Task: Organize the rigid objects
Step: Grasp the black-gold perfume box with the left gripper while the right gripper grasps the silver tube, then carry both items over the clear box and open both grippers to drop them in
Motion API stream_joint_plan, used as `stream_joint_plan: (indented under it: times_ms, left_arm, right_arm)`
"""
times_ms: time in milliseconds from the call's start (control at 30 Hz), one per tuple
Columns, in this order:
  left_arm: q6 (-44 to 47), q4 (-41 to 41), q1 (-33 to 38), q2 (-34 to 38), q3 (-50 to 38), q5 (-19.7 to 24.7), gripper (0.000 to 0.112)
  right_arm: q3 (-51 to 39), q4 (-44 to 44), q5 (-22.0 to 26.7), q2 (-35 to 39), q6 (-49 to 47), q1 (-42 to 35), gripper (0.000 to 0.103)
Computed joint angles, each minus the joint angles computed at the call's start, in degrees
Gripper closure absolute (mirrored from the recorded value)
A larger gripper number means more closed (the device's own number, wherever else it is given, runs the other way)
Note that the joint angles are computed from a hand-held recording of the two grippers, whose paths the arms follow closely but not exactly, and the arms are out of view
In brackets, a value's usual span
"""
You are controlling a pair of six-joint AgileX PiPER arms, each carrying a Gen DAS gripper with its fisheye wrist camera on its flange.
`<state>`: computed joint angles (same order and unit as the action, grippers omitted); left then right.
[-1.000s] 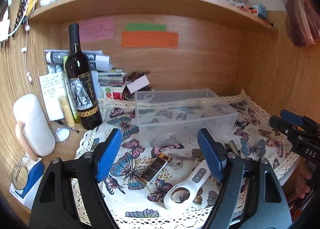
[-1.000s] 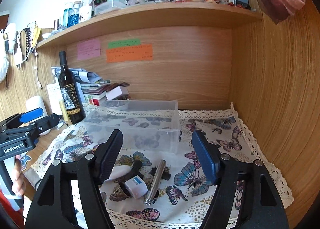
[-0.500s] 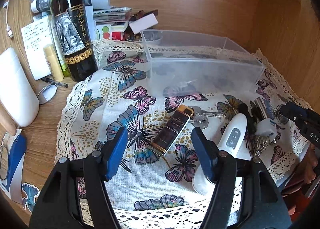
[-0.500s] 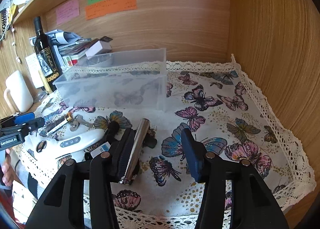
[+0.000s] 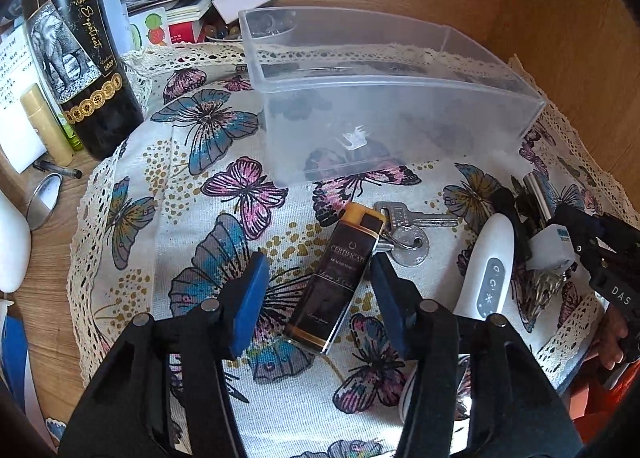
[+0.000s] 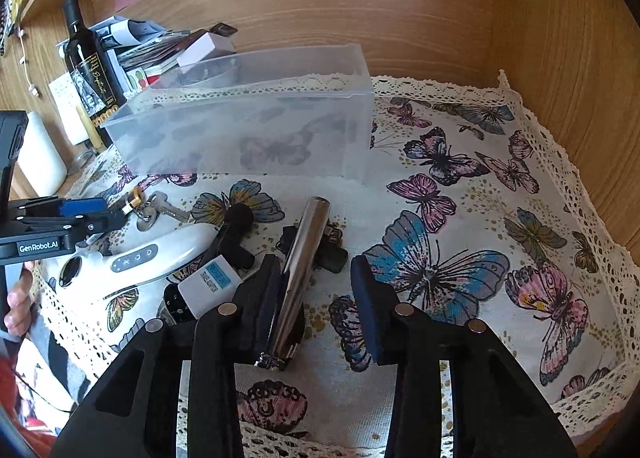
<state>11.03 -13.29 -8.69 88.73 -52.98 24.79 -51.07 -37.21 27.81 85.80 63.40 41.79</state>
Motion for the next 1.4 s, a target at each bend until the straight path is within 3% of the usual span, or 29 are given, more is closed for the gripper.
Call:
stream_joint_plan:
  times_ms: [133,267,333,633,1033,1167,1267,1400]
  left_arm:
    - [0.32,0.97,-0.74,0.21,0.78,-1.89,0.060]
    - [-0.80,2.78,-1.66,0.13,1.24,-3.27,0.083]
    - [1.49,1.07,-1.43,-0.22,1.67,-3.48,0.089]
    - [-3.67,5.52,-1.69,-2.74,3.72,-5.11,0.089]
    - [-15.81,14.30,-1.67,-13.28,7.26,-7.23,0.090]
    - [-21.34,18.37,-2.58,-15.93,6.77,-8.27,0.090]
    - [-19.77,15.81,-2.53,-16.90,5.43,-8.49,0.090]
    - [-27.72,23.56,-4.75,-17.24,2.99,-8.18,0.090]
  right_arm:
    - [-0.75,2.91,0.00,1.88,-3.28,-0.60,0.078]
    - [-0.56,-0.38,0.91,1.93,0.15,0.07,0.089]
    - [-0.14,-0.04,0.13,1.62,-0.04,-0.35,0.089]
    - [0.01,-4.15,1.28,-0.66,2.69,0.34,0.089]
    - [-4.55,-12.99,5.03,-4.67,4.66,1.14,0.089]
    - [-6.63,-15.50,5.31,-5.60,4.66,0.97,0.089]
    - [-8.52,-14.42,3.81,-6.00,2.34,-0.20,0.089]
    - [-11.63,-13.19,2.67,-4.93,-1.02,-1.54,0.089]
